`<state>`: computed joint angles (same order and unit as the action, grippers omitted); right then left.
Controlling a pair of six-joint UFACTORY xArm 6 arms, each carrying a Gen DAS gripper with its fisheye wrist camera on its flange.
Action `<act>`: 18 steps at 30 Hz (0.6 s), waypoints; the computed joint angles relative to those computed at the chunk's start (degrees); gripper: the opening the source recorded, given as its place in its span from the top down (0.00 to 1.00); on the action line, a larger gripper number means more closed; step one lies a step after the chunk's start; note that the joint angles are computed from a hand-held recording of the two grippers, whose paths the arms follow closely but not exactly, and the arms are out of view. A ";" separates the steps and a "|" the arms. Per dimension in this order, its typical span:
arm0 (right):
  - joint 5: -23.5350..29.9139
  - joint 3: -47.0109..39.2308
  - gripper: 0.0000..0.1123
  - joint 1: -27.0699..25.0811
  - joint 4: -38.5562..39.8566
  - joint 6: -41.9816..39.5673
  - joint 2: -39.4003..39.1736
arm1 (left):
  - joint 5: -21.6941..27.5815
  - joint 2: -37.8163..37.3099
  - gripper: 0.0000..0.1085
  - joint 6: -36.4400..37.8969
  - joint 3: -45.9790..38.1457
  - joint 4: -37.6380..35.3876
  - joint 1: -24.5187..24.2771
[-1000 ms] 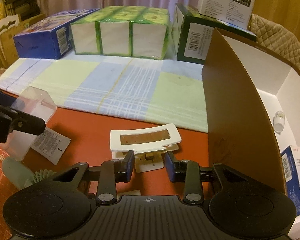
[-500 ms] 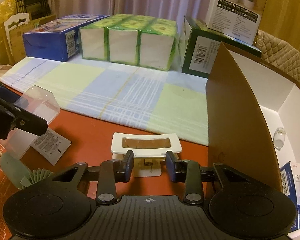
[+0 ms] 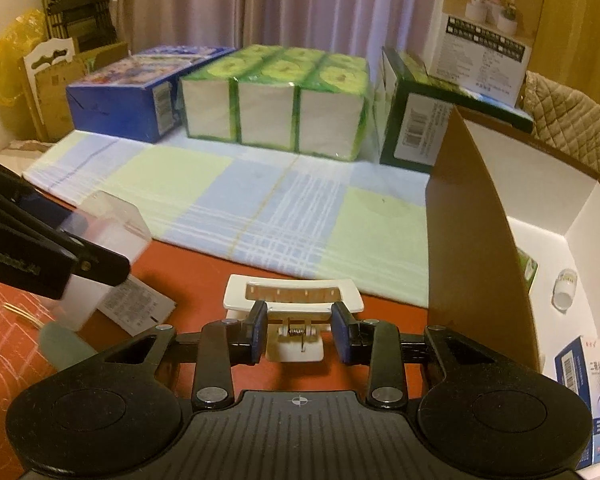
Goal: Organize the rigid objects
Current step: 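Carry the clear case and white clip toward the brown box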
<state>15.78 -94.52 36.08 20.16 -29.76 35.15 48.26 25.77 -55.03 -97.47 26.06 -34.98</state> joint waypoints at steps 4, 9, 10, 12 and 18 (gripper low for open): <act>-0.17 0.97 0.72 0.38 3.36 -2.80 -1.86 | -0.10 -1.20 0.51 -1.57 0.71 1.59 -0.37; -1.16 3.49 0.72 0.87 8.57 -7.12 -5.17 | 0.11 -3.02 0.51 -3.75 1.45 4.08 -1.18; -1.53 4.23 0.72 0.97 9.95 -8.30 -6.02 | 0.27 -3.32 0.51 -4.34 1.44 4.77 -1.43; -1.88 5.37 0.72 1.04 12.23 -10.17 -7.47 | 0.47 -3.78 0.51 -5.03 1.30 5.80 -1.90; -3.48 9.86 0.72 1.03 20.04 -16.91 -12.81 | 2.16 -3.22 0.51 -5.43 -2.11 7.86 -3.84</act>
